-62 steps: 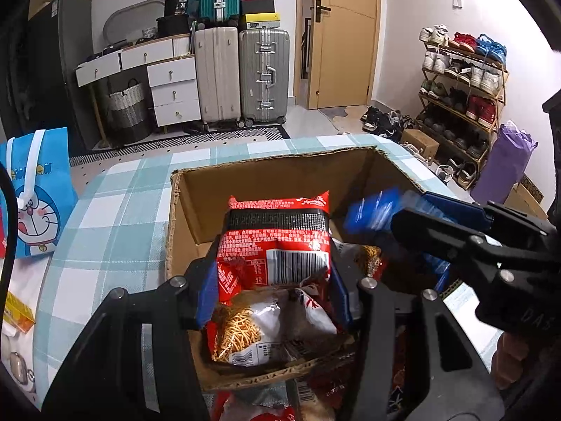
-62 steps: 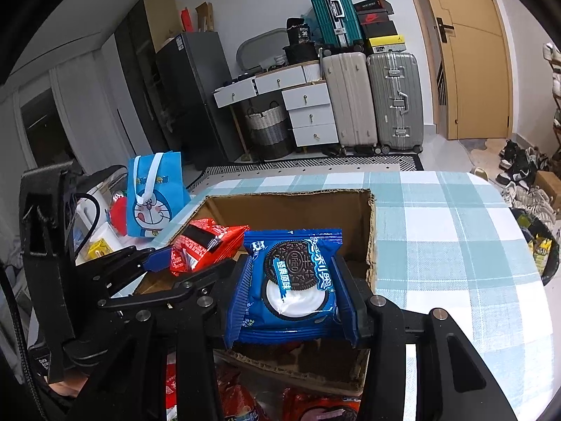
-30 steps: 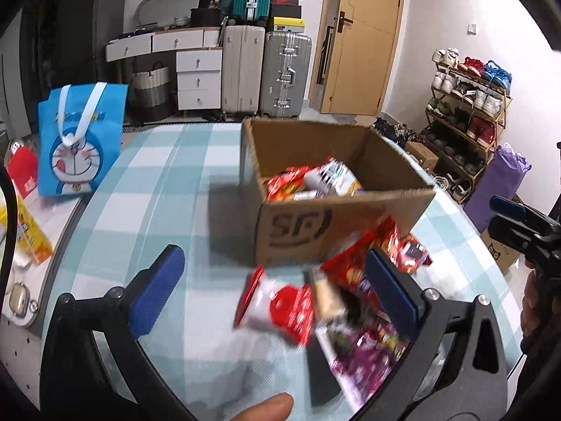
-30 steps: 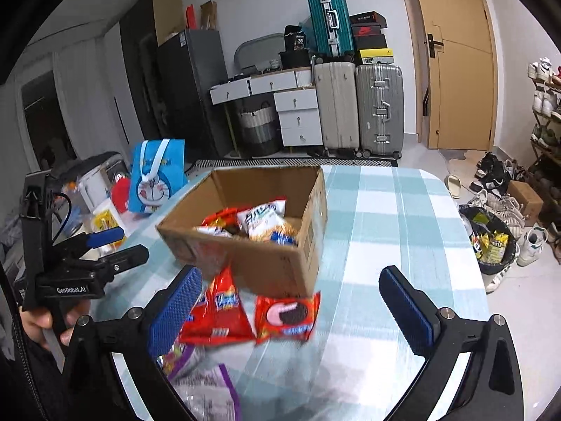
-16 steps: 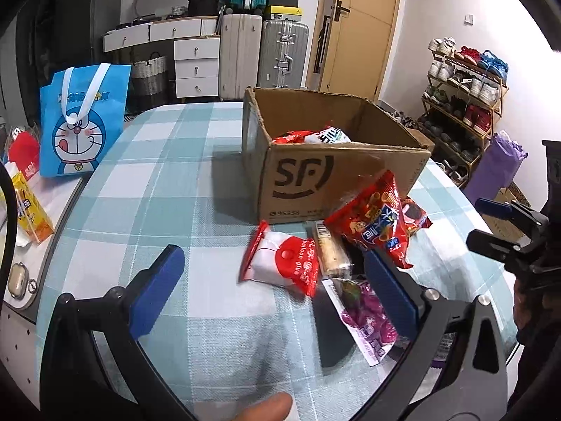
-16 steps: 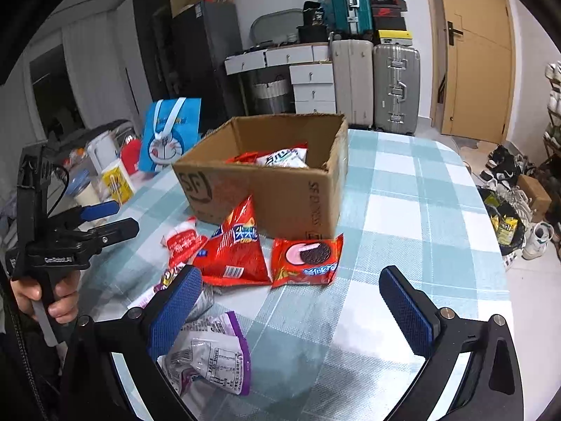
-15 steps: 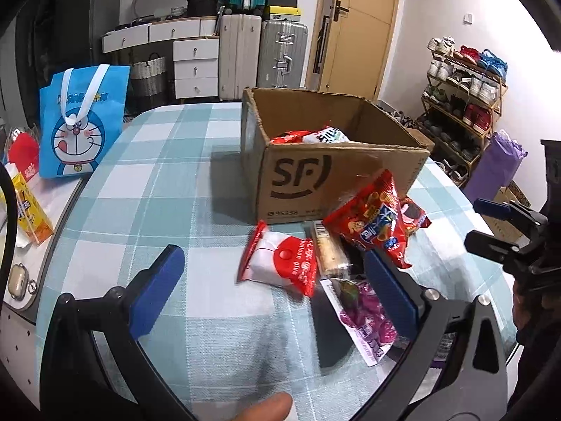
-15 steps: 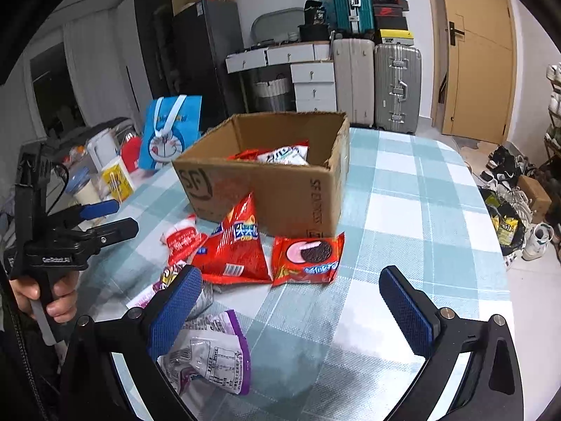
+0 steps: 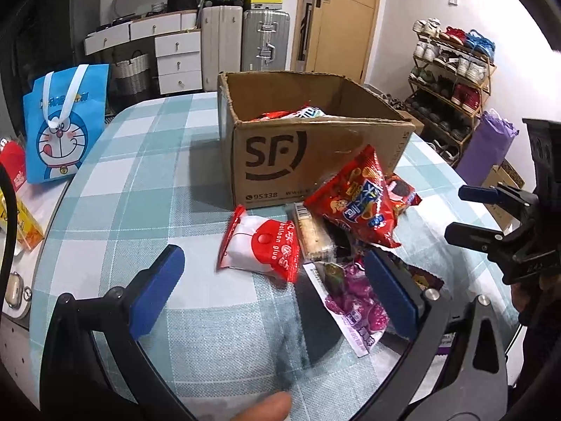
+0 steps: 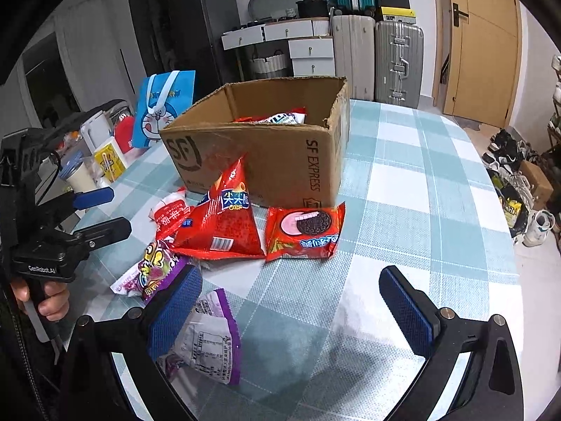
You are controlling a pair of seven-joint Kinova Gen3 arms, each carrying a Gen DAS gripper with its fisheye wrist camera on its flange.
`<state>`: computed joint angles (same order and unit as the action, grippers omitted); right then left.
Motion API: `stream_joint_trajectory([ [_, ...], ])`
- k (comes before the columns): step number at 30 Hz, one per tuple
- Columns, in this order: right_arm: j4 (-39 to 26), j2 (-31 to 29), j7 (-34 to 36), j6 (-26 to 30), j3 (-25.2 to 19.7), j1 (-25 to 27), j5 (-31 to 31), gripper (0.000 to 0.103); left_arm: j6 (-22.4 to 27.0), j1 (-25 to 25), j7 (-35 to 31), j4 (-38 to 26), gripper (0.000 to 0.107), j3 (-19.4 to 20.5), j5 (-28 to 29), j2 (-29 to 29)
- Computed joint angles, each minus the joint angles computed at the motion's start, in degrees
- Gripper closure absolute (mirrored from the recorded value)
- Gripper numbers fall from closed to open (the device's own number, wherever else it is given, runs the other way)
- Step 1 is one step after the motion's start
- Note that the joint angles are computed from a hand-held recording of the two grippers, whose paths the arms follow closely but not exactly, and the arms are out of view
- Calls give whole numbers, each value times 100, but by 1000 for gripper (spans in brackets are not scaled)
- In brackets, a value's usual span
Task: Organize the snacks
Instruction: 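Withdraw both grippers from the box toward the snacks on the table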
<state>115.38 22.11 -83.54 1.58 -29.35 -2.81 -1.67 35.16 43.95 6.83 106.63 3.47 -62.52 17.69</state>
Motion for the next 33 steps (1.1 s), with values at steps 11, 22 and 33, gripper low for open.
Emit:
stream_joint_trajectory([
  [11, -92, 221, 712, 320, -958, 683, -47, 0, -244, -62, -771, -42, 5, 46, 365, 1],
  [22, -82, 259, 1536, 506, -1295, 820, -496, 0, -274, 18, -681, 20, 5, -88, 349, -72],
  [33, -295, 470, 2168, 922, -922, 317, -948, 0, -427, -151, -699, 97, 5, -21, 437, -128],
])
